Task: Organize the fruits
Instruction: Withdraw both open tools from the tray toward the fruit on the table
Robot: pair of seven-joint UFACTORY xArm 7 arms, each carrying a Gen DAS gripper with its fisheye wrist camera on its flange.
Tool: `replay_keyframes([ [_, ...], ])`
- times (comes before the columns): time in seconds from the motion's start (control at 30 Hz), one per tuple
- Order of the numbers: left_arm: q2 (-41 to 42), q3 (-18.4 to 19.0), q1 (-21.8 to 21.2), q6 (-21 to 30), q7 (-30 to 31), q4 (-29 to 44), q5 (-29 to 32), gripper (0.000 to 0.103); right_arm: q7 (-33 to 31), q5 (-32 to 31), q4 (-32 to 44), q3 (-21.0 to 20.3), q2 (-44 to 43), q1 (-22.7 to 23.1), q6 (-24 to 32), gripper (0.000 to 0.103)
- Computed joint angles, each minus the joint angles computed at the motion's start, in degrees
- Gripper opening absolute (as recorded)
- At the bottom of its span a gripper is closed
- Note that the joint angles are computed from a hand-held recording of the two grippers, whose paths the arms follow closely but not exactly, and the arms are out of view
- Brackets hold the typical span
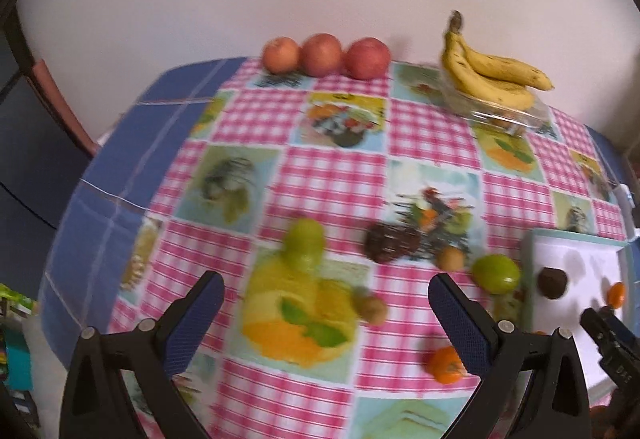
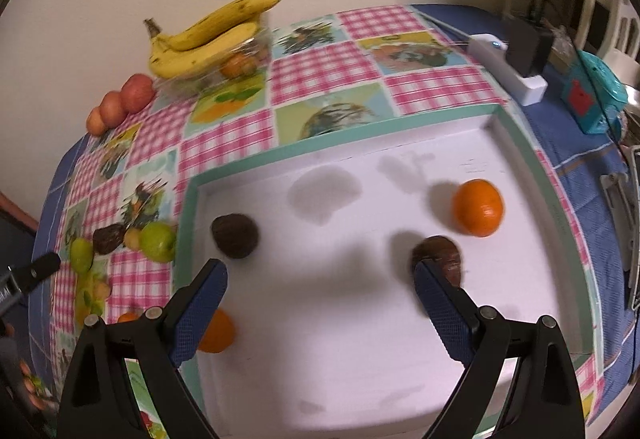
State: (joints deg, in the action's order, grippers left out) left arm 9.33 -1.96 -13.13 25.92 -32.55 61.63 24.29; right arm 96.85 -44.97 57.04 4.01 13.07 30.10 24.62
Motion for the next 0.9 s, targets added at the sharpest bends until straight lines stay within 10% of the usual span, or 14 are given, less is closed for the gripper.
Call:
replay_keyframes([
  [0.9, -1.0, 2.2, 10.2, -2.1, 8.0, -2.1, -10.0, 0.103, -17.7, 11.2, 18.9, -2.2, 13.4, 9.6, -2.9, 0.095],
])
